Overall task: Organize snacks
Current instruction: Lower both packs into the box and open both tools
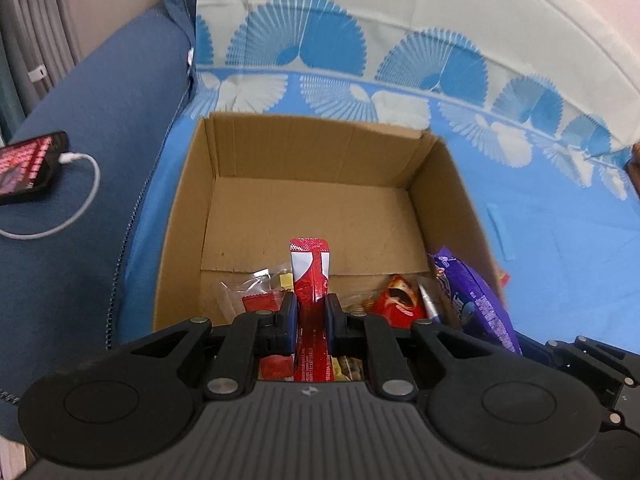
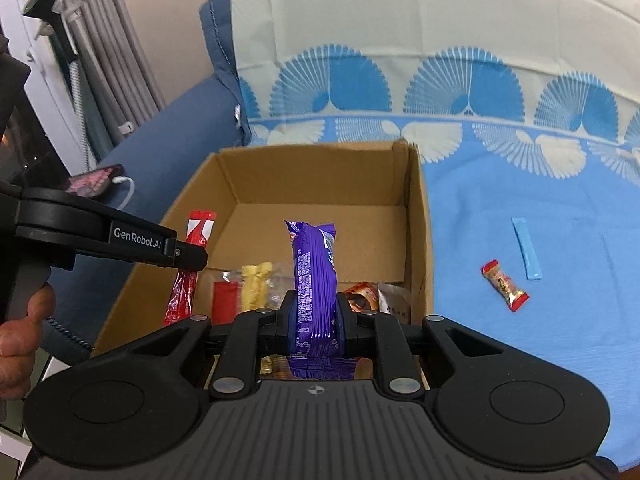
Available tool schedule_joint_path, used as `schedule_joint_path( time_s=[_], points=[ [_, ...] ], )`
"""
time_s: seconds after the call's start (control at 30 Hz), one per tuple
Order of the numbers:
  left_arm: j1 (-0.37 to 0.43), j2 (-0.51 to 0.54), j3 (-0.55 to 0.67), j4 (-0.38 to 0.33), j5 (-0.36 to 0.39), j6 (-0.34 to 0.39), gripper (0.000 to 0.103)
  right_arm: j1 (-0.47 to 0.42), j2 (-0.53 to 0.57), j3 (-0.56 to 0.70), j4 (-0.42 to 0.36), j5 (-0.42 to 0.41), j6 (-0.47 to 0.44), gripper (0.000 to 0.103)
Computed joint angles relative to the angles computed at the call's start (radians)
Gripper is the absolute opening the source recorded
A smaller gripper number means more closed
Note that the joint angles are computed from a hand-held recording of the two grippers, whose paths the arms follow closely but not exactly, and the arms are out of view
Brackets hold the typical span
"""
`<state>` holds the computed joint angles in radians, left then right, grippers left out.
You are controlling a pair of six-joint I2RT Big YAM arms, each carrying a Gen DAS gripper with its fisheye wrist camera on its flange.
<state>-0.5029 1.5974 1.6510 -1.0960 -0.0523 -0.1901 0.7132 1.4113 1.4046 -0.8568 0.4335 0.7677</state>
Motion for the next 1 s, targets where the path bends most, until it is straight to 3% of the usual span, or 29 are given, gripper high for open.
schedule_joint_path(
  time_s=[0.4, 0.47, 0.5, 0.53, 0.57, 0.6, 0.73, 0.9, 1.0],
  points=[
    [0.007, 0.094, 0.022, -0.016, -0.029, 0.012, 0.016, -0.060, 0.068, 0.003, 0.016, -0.067, -0.010, 0.022],
    [0.008, 0.095, 0.017, -0.014, -0.023, 0.014, 0.023, -0.062, 0.075, 0.011, 0.004, -0.062, -0.006, 0.025],
    [0.010, 0.093, 0.015, -0.012, -0.015, 0.021, 0.046, -0.062, 0.080, 0.017, -0.004, -0.061, -0.002, 0.039],
    [0.011, 0.090, 0.014, -0.016, -0.014, 0.030, 0.086, -0.060, 0.080, 0.022, -0.013, -0.051, 0.009, 0.059],
    [0.010, 0.088, 0.016, -0.026, -0.028, 0.032, 0.101, -0.057, 0.076, 0.022, -0.014, -0.039, 0.019, 0.067],
    [0.009, 0.074, 0.003, -0.015, -0.047, 0.028, 0.103, -0.051, 0.069, 0.020, -0.014, -0.025, 0.023, 0.075],
    [0.009, 0.020, -0.034, -0.027, -0.071, 0.045, 0.103, -0.024, 0.036, 0.015, -0.033, -0.013, 0.025, 0.079],
    [-0.004, -0.106, -0.142, -0.040, -0.108, -0.022, 0.103, 0.045, -0.015, 0.005, -0.078, 0.030, 0.073, 0.082],
    [-0.021, -0.193, -0.209, -0.057, -0.134, -0.109, 0.103, 0.105, -0.042, 0.004, -0.106, 0.092, 0.101, 0.085]
  ],
)
